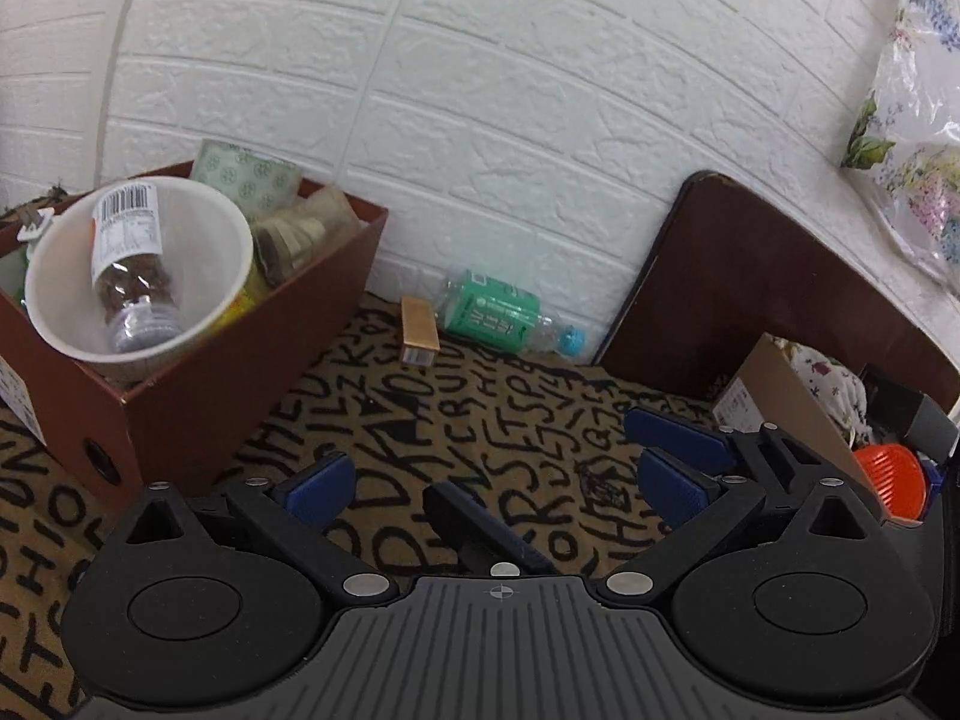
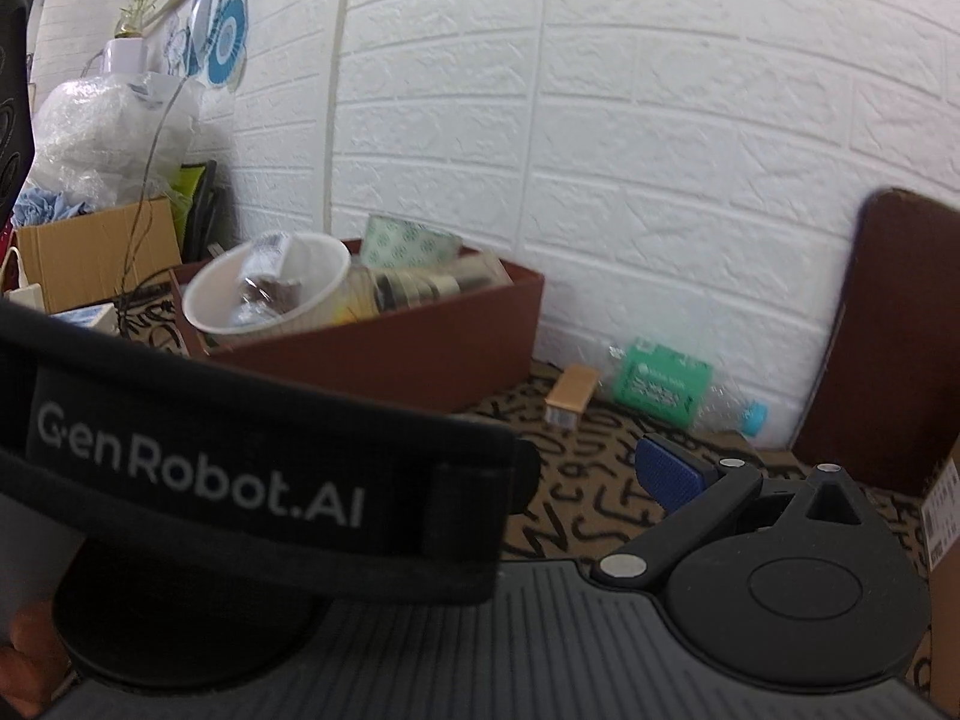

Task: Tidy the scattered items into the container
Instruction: 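Move the left gripper back toward the small gold box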

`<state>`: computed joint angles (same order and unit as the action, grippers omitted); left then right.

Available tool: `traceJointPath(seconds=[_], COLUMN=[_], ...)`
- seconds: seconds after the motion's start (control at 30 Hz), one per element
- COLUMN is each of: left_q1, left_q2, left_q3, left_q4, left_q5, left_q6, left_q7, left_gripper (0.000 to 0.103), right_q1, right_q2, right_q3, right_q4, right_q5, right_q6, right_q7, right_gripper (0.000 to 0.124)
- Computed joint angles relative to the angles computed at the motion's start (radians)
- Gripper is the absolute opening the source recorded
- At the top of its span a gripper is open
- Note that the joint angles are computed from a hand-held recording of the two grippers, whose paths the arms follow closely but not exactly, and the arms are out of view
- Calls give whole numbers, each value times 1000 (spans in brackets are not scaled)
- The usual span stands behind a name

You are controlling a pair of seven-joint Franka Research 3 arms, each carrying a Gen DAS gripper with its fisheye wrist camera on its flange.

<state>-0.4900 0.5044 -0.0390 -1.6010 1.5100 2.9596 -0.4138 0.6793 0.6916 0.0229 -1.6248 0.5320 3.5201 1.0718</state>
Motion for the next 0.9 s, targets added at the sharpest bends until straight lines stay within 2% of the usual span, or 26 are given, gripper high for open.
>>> traceJointPath(seconds=[0.2, 0.33, 0.47, 0.67, 0.8, 0.9], left_q1=[-3, -11, -29, -61, -63, -89], left_q2=[92, 152, 205, 282, 339, 383], left_q3=[-13, 1, 32, 99, 122, 174], left_q4=[75, 137, 198, 288, 349, 404], left_q5=[-206, -311, -381, -470, -549, -580], left_q6=[-64, -77, -67, -34, -22, -21], left_q7=[256, 362, 426, 473, 524, 521], left_gripper=[103, 103, 103, 102, 93, 89], right_q1=[18, 116, 175, 171, 119, 74], right_q2=[31, 72, 119, 189, 234, 270], right_q3=[-60, -215, -331, -385, -356, -323], right_q4=[24, 68, 109, 200, 279, 338], right_q5=[61, 114, 109, 31, -19, -64], right_q6=[-66, -174, -239, -313, -333, -318], right_q7=[28, 96, 196, 292, 336, 353], right_gripper=[103, 103, 103, 103, 102, 101])
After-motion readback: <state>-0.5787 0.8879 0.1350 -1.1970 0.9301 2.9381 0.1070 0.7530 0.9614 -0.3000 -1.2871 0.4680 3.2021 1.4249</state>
